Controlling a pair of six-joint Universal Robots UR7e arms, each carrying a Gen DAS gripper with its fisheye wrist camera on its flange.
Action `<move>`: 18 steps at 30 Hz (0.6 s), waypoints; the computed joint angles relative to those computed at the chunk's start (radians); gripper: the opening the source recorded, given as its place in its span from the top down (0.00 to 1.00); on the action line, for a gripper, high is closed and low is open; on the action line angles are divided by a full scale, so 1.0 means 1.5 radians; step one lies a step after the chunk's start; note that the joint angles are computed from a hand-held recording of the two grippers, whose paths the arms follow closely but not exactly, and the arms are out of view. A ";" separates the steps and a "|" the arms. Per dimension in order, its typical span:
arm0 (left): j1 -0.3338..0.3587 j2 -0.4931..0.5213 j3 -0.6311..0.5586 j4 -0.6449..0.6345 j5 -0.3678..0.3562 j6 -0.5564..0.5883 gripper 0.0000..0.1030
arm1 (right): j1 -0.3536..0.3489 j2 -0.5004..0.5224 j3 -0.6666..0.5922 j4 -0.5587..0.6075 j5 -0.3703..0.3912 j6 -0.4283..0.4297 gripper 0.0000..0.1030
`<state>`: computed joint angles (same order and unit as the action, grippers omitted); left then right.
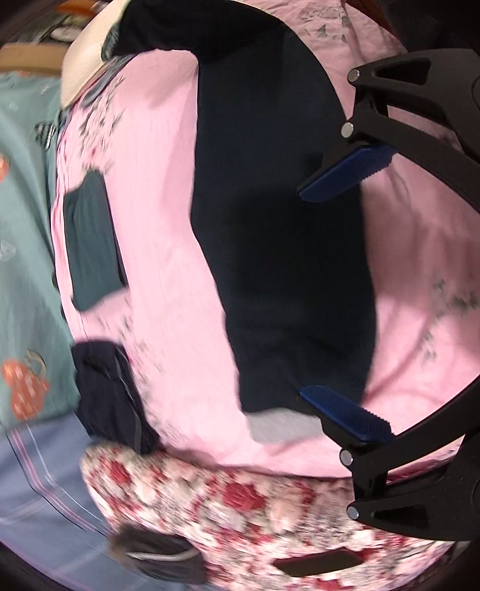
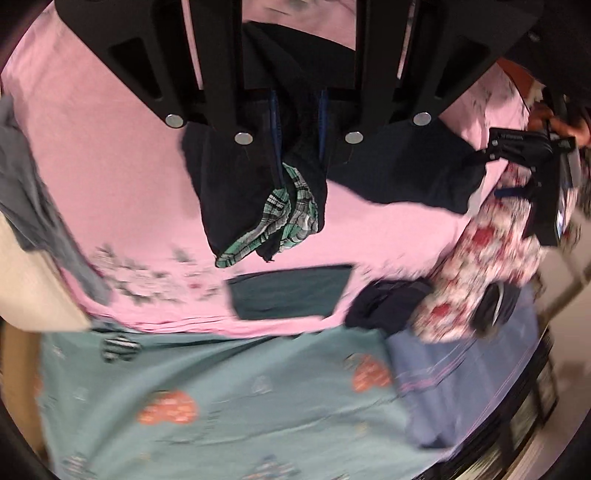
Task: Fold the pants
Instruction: 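Fold the cuffs over toward the grey waistband with the right tool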
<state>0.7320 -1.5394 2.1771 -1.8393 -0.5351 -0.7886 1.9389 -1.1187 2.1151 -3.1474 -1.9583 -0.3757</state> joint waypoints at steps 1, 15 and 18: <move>0.001 -0.011 0.004 0.015 -0.001 -0.016 0.02 | 0.006 0.024 -0.006 0.007 0.002 -0.007 0.84; 0.020 -0.146 0.049 0.126 -0.014 -0.138 0.02 | 0.046 0.158 -0.067 0.220 -0.048 -0.111 0.51; 0.020 -0.136 0.052 0.088 -0.007 -0.108 0.02 | 0.013 0.087 -0.058 0.263 0.049 -0.050 0.51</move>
<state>0.7622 -1.7438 2.2555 -1.7076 -0.5453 -0.9504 1.9590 -0.9888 2.0288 -2.7524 -1.8853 -0.4513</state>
